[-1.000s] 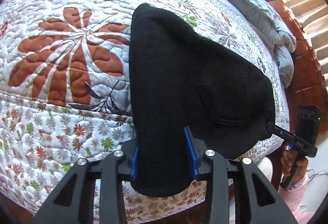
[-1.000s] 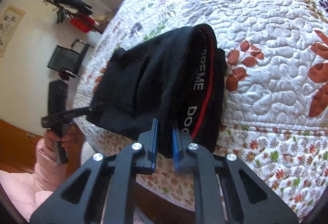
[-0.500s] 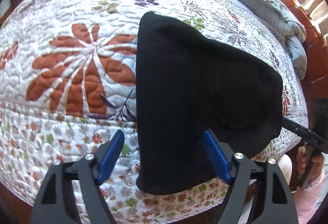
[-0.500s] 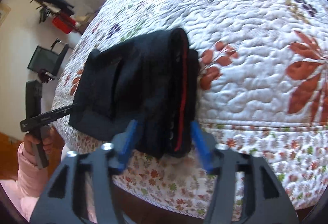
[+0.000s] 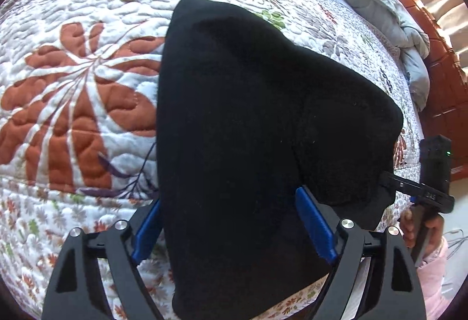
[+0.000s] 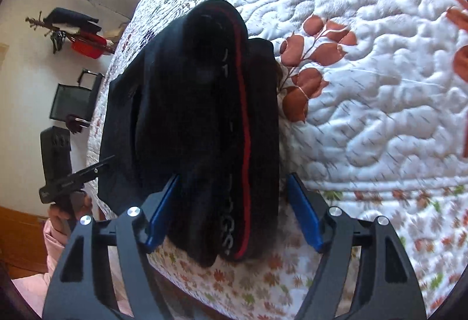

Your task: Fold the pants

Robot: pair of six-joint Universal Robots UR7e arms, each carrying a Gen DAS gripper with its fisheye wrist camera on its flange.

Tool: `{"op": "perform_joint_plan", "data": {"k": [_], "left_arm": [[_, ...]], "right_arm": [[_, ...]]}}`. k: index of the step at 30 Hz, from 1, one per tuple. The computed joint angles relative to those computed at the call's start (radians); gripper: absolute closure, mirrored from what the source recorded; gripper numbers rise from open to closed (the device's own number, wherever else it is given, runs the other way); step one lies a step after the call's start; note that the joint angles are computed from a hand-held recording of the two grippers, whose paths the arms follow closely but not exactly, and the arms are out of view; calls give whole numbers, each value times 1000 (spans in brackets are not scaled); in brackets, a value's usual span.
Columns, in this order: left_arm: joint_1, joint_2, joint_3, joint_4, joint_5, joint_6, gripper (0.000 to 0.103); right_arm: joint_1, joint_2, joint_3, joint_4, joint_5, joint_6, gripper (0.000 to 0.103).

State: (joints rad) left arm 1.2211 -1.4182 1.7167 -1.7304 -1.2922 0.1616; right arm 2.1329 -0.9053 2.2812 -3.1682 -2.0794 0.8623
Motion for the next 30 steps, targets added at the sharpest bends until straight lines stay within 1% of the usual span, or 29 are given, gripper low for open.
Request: {"op": "perform_joint_plan", "data": {"k": [1,2,3,4,6,7,8,9,10,13,17,20,22,26,30], "left_arm": [[-1,5,-2,-1,-3,-1,18],[-4,6,-2,-1,-2,-2,19],[-5,7,-2,-1,-9,-1,24],[-6,4,-1,-2,-11,-6,27],[-11,-1,3,-16,-20,-15,44],[-19,-4,5,-25,-19,-27,57],[-21,-7,5,-29,-11,-37,62],[-18,-7,-2,-26,-21,-48,69],[-13,-9,-10,-25,-35,-53,72],[-27,-25,-1,-40,-41,-44,75],[-30,-29,-14,-57,-104,-44,75],[-48,-11,-32,-90,-141,-35,75],[-62,16,-50,-127,-164,-33,75],[-92,86,-94,-198,-177,-25,75],[-106,170,-156,-238,-173,-22,75]], "right_arm": [[-5,0,5,-18,5,-17,42],[-9,4,9,-41,17,-32,46],[-11,6,9,-51,25,-34,50],[-6,5,4,-38,18,-41,53],[16,3,-11,-10,-3,-64,64],[29,1,-21,8,-15,-62,68],[42,-2,-32,31,-29,-61,68],[52,-6,-40,51,-39,-61,70],[63,-11,-49,70,-50,-58,71],[102,-17,-88,111,-82,-68,73],[148,-42,-152,229,-151,-103,73],[160,-68,-184,277,-189,-131,73],[156,-89,-201,294,-220,-161,73],[128,-118,-232,287,-263,-242,73],[62,-136,-245,237,-260,-343,73]]}}
